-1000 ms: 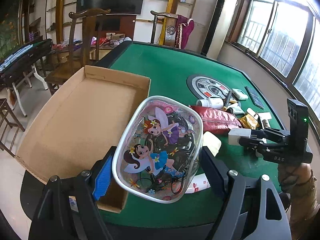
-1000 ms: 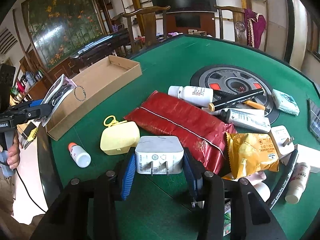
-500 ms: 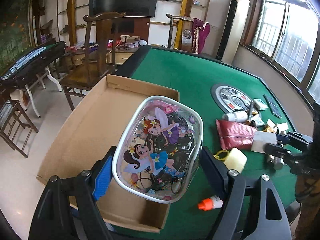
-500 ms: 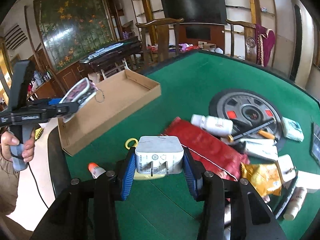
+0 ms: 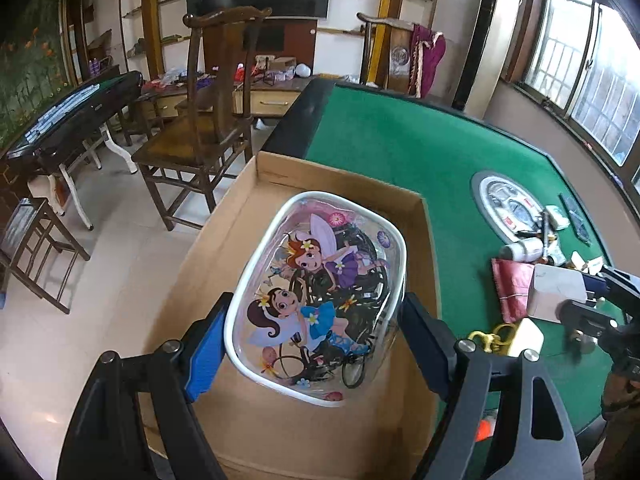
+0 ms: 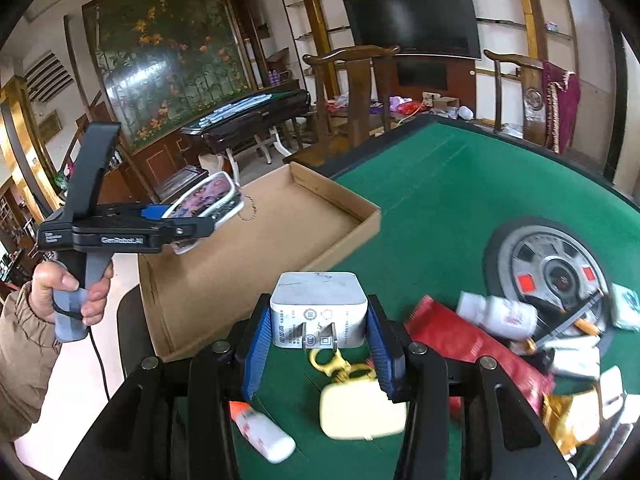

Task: Organize objects
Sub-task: 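Release pouch into the box with left gripper while right gripper carries adapter over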

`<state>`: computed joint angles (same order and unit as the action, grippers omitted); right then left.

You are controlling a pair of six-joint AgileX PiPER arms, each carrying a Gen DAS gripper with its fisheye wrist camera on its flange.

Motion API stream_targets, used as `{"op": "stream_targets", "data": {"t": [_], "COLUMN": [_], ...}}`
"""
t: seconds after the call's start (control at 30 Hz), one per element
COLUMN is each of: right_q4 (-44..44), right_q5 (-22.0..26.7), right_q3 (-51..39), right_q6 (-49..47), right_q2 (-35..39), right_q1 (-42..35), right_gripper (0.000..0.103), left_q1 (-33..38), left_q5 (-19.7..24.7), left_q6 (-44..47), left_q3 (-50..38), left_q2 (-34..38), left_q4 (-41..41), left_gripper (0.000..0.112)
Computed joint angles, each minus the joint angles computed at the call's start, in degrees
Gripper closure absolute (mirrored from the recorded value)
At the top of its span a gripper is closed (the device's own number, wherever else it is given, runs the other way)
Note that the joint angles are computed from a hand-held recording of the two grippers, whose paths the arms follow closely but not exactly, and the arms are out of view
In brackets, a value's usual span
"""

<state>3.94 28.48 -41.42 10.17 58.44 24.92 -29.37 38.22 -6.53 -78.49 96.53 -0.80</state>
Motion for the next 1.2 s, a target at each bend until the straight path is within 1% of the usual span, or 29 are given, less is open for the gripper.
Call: {"op": "stream_targets", "data": {"t": [0.1, 0.27, 0.47, 0.57, 0.73, 0.83, 0.9, 1.03, 1.1, 1.2], "right_q4": [0.2, 2.5, 3.7, 3.7, 5.5, 8.0, 9.0, 8.2, 8.1, 6.7], "right_q5": [-1.3, -3.8, -5.9, -7.0, -6.5, -6.1, -5.8, -5.4, -5.0, -5.2], "right_q3": [-2.7, -8.5, -16.1, -18.7, -24.0, -25.3, -25.6, -26.3, -27.1, -27.9], "right_q6": [0.4, -1.6, -2.1, -2.2, -3.5, -5.8, -7.0, -6.9, -6.8, -5.2], "right_q2": [4.4, 13.6, 24.4, 28.3, 35.3, 37.5, 38.0, 39.0, 39.7, 40.5], "right_q1": [1.0, 1.4, 1.3, 0.6, -1.2, -2.1, -2.3, -2.2, -2.2, -1.7], "right_gripper": [0.054, 0.054, 0.054, 0.054, 0.054, 0.054, 0.054, 0.054, 0.054, 0.054], "left_q1": [2.1, 4.5, 4.8, 4.7, 4.0, 4.0, 4.0, 3.8, 2.9, 2.4], "left_q5": [3.5, 10.7, 17.0, 19.0, 25.3, 28.3, 29.8, 30.4, 30.0, 31.0], "left_q6": [3.3, 4.0, -0.1, -1.8, -5.1, -6.2, -6.6, -7.3, -7.5, -7.7], "left_q3": [-4.8, -15.7, -28.0, -33.2, -45.0, -51.3, -54.5, -57.1, -56.9, -58.9], "left_q2": [3.8, 11.6, 19.7, 23.1, 30.8, 35.1, 37.3, 39.5, 39.6, 40.5], "left_q4": [-2.8, -6.1, -3.8, -3.0, -0.7, -0.2, -0.3, -0.2, 1.8, 2.9], "left_gripper": [0.032, 0.032, 0.032, 0.032, 0.032, 0.032, 0.032, 0.031, 0.031, 0.031]}}
